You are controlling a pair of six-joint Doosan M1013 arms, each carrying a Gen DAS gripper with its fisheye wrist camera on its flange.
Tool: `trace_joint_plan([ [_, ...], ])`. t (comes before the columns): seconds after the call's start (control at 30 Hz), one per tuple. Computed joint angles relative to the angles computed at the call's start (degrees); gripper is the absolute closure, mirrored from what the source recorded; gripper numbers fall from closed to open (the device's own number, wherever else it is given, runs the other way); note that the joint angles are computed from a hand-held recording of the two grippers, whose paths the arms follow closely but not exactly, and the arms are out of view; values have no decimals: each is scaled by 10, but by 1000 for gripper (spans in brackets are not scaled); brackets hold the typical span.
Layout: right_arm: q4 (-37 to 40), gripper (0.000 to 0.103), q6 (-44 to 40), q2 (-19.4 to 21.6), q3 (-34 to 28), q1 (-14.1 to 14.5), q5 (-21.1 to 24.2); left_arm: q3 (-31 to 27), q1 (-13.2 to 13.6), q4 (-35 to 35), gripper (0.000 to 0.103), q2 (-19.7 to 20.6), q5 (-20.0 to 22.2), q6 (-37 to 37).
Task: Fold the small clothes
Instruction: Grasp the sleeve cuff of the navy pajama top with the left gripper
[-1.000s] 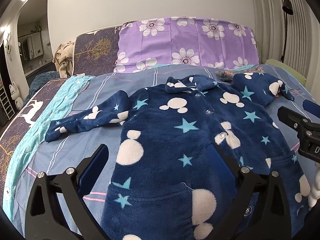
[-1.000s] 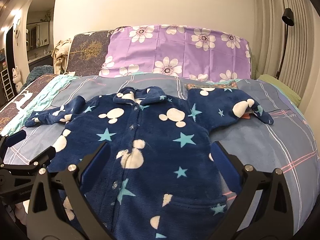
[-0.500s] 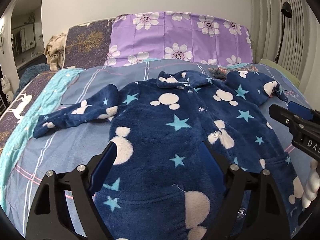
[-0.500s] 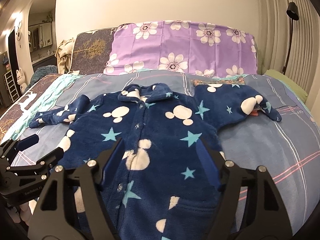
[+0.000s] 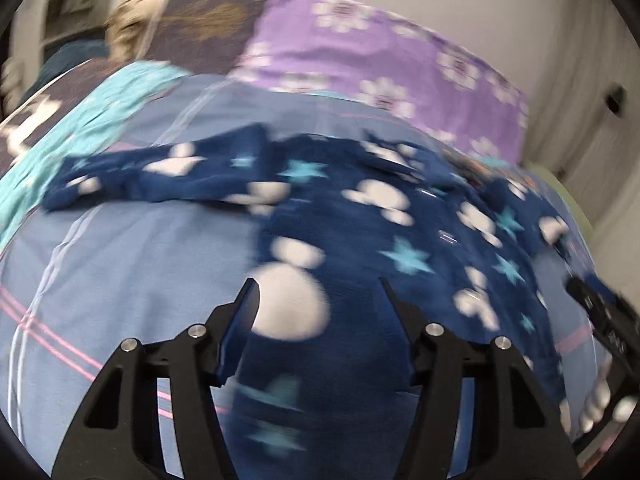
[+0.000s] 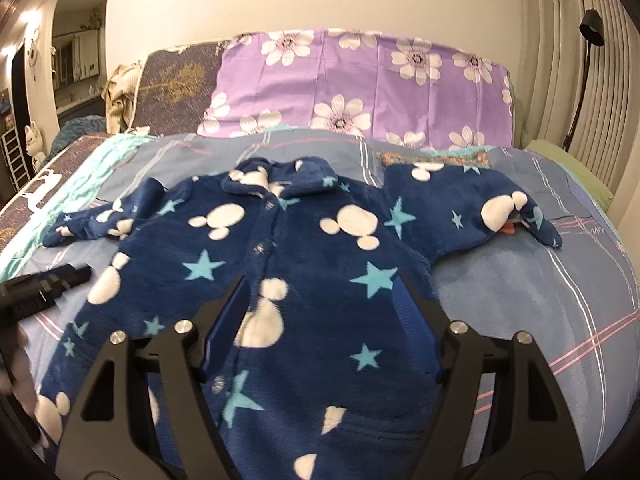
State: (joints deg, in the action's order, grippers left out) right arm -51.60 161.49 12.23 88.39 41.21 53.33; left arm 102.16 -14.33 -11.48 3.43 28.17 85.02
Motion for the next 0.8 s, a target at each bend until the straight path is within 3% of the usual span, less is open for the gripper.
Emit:
trace_joint_plan([
  [0.07, 14, 28, -9, 2, 1, -7, -2, -5, 23, 26, 43, 7, -3, -44],
  [0.23, 49, 29, -28, 10, -1, -24, -12, -27, 92, -77, 33, 41, 16, -70],
  [0.37, 65, 28, -54, 17, -7, -31, -17, -62, 153, -171, 29, 92, 35, -116],
  [0.43, 71, 28, -69, 23, -12, -35, -19, -74, 169, -195, 26, 109, 27, -154],
  [0.5, 74, 28, -75, 25, -14, -36, -20, -85, 176, -182, 24, 121, 20, -199],
  [0.6, 79, 27, -76, 27, -14, -41, -28, -124, 175, -67, 23, 149, 43, -335],
  [0.67, 81, 27, -75, 27, -12, -42, -29, -134, 179, -58, 24, 160, 41, -370],
  [0.7, 83, 27, -73, 27, -10, -45, -31, -136, 182, -60, 34, 162, 32, -375],
  [0.73, 88, 26, -72, 27, -9, -47, -31, -136, 184, -69, 73, 164, 22, -367],
  [0.77, 91, 26, -70, 27, -8, -48, -30, -141, 187, -98, 96, 168, 19, -329],
  [0.8, 94, 26, -69, 27, -7, -50, -30, -145, 188, -111, 96, 169, 22, -310],
])
